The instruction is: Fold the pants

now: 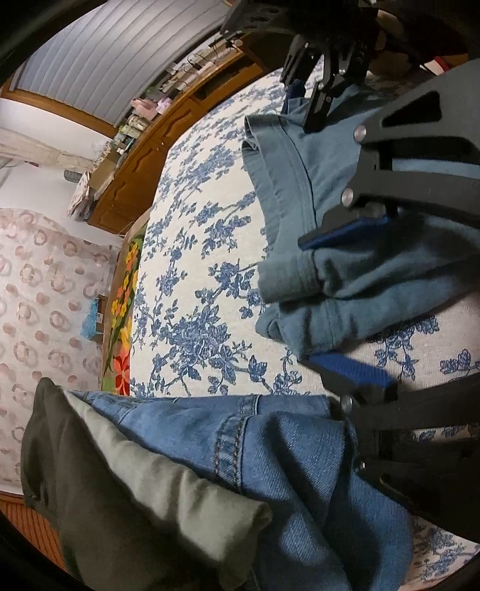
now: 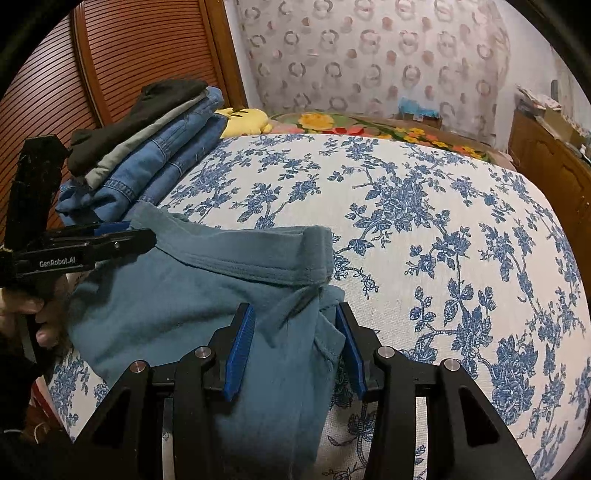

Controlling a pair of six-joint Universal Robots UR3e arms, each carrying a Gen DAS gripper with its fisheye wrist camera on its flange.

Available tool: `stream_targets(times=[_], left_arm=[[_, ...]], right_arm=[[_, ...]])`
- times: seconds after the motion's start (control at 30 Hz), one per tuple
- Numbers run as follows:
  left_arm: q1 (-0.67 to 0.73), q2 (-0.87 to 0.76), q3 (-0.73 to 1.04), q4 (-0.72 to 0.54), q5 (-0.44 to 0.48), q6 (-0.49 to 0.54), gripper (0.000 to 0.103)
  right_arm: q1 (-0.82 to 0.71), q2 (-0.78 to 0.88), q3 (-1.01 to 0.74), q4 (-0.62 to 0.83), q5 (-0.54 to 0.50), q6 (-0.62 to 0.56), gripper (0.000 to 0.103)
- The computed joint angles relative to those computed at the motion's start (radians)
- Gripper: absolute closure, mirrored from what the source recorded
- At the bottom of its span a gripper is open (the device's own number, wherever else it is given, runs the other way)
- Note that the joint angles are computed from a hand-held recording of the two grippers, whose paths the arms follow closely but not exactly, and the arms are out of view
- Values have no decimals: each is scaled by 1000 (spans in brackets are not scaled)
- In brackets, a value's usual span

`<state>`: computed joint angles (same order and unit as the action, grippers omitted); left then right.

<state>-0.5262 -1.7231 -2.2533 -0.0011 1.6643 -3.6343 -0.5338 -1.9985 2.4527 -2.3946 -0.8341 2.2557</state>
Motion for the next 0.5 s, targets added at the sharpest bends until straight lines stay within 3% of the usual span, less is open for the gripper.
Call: stream_targets(times=[0.17,0.5], left_arm=[[-6,-4,-2,23,-25,-3,74],[-18,4,-4,26,-16,-14,78]], right_arm=[[-12,-6,-5,28,10,-11,56],[-15,-7,-9,36,11,-9,58]])
